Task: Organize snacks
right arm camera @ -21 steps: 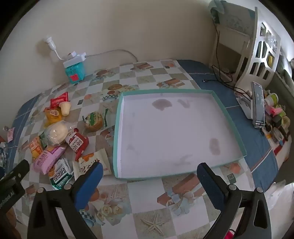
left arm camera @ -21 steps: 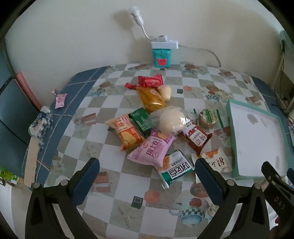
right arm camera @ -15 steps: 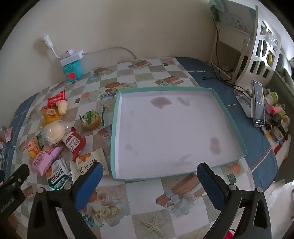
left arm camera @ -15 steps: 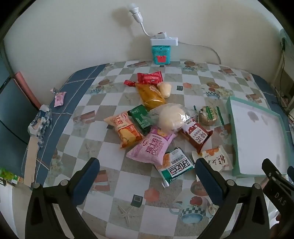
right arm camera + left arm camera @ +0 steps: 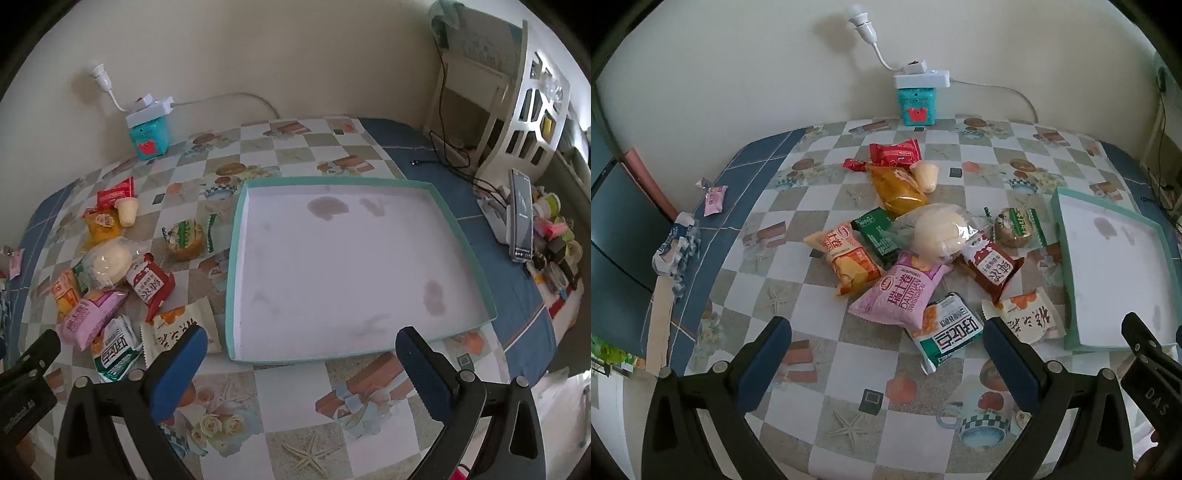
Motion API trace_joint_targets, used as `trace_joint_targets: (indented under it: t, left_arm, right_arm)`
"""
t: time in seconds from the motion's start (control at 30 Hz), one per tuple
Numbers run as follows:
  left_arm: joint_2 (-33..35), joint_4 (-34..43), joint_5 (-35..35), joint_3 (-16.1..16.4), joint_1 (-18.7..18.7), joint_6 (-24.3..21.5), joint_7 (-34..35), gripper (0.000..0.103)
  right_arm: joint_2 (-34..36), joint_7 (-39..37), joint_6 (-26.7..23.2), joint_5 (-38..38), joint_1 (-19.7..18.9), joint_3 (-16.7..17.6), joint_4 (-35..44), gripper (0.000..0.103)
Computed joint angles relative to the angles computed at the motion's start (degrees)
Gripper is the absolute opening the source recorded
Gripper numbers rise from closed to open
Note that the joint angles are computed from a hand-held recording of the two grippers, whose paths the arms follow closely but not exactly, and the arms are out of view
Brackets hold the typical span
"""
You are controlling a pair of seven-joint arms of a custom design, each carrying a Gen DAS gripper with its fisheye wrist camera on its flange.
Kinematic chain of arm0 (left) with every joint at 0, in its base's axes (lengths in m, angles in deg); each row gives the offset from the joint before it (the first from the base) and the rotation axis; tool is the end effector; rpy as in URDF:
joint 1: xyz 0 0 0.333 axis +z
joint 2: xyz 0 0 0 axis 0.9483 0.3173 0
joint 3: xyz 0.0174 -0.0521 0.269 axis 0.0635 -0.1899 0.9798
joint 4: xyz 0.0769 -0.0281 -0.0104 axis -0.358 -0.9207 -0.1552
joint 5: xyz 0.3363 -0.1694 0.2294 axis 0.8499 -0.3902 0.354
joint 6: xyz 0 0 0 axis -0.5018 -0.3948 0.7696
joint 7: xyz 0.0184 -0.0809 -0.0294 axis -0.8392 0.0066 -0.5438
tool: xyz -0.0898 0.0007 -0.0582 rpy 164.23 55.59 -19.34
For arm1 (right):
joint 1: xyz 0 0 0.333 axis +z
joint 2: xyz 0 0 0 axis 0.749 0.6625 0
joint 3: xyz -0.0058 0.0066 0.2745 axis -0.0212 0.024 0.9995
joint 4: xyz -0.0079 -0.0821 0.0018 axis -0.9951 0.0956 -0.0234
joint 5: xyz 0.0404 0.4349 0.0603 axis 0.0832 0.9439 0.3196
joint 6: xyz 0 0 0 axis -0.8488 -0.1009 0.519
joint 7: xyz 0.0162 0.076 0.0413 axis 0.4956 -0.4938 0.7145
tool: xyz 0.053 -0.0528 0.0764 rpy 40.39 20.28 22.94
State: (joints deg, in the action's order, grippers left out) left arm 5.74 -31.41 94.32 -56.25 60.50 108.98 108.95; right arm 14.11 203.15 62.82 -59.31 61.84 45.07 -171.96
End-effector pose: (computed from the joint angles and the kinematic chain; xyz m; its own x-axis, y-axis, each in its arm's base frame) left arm 0.6936 -0.1898 0.4366 0.1301 -0.9796 -0.1531 -0.8532 -0.0320 -0.5206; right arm 0.6810 0.1397 0.4274 -0.2522 -0.9671 0.0321 -0.8121 0.1935 -0.5504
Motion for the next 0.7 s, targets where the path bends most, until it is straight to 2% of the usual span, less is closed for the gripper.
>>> trace_joint_targets:
  t: [0.7]
  left_arm:
    - [0.72,0.68,-0.29,0.1,-0.07,-1.97,-1.28,0.103]
  right_arm:
    - [-0.8,0.38,0.28,-1.21,-0.13,0.03,-0.47,0.103]
